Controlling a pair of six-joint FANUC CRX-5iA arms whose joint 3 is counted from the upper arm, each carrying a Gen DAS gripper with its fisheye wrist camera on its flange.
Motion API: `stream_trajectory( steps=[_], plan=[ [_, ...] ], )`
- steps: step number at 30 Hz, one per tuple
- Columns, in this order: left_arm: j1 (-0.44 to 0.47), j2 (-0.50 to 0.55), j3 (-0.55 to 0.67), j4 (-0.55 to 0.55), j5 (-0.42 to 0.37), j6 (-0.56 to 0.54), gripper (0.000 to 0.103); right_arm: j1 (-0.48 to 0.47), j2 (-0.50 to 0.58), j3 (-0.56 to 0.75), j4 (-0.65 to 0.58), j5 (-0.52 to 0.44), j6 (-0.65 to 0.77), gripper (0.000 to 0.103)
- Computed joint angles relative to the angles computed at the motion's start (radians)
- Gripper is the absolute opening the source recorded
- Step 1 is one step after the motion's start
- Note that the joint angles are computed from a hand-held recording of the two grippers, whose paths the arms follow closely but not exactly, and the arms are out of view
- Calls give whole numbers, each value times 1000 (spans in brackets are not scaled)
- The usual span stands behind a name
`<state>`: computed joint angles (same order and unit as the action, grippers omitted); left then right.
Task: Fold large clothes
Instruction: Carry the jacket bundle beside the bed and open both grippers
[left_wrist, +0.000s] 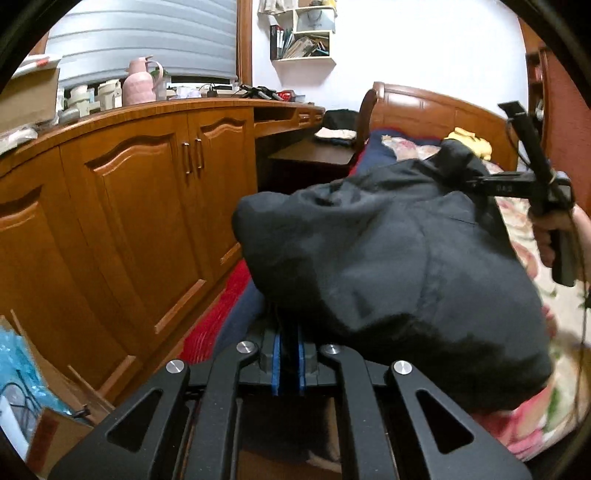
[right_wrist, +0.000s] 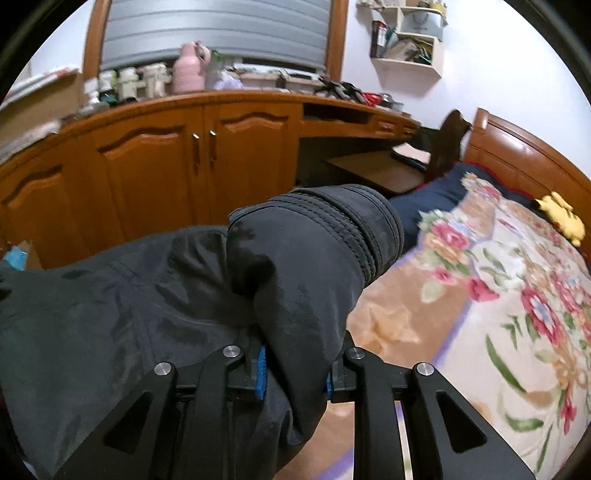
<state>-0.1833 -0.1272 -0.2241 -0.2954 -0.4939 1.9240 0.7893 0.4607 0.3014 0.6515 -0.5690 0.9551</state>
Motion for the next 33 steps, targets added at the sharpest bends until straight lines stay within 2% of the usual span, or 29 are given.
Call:
stream_trajectory(
  steps=[3,4,5,7,9,10,11,13,17,23,33],
  plan=[
    [6,-15,-25,26,27,-4,12,-6,25,25,-1,-38,-12,38],
    [12,-23,-34,43,28,-15,22,-6,19,13,4,-49,-28,45],
    [18,-35,-49,71,33,-36,37,-6,8,-4,1,-54,-36,51],
    [23,-54,-74,119,58,-74,50,-7,-29,-65,14,-19,-52,60],
    [18,-66,-76,125,46,-79,70,-4,-66,-139,78,25,-102,63],
    [13,-70,-74,124,41,-81,86,-4,-78,-153,75,31,-92,64],
    [6,-76,-71,115,36,-79,89,-2,-96,-180,74,45,-93,64],
    [6,-81,-67,139,26,-109,89,5,-123,-198,47,42,-69,64],
    [-46,-84,-19,55,-32,-33,89,20,-225,-293,15,61,-58,64],
    [-103,-89,12,-4,-50,46,89,43,-316,-396,28,85,-85,65],
    [-185,-21,108,-86,-145,140,89,45,-394,-482,37,121,-123,66]
  ],
)
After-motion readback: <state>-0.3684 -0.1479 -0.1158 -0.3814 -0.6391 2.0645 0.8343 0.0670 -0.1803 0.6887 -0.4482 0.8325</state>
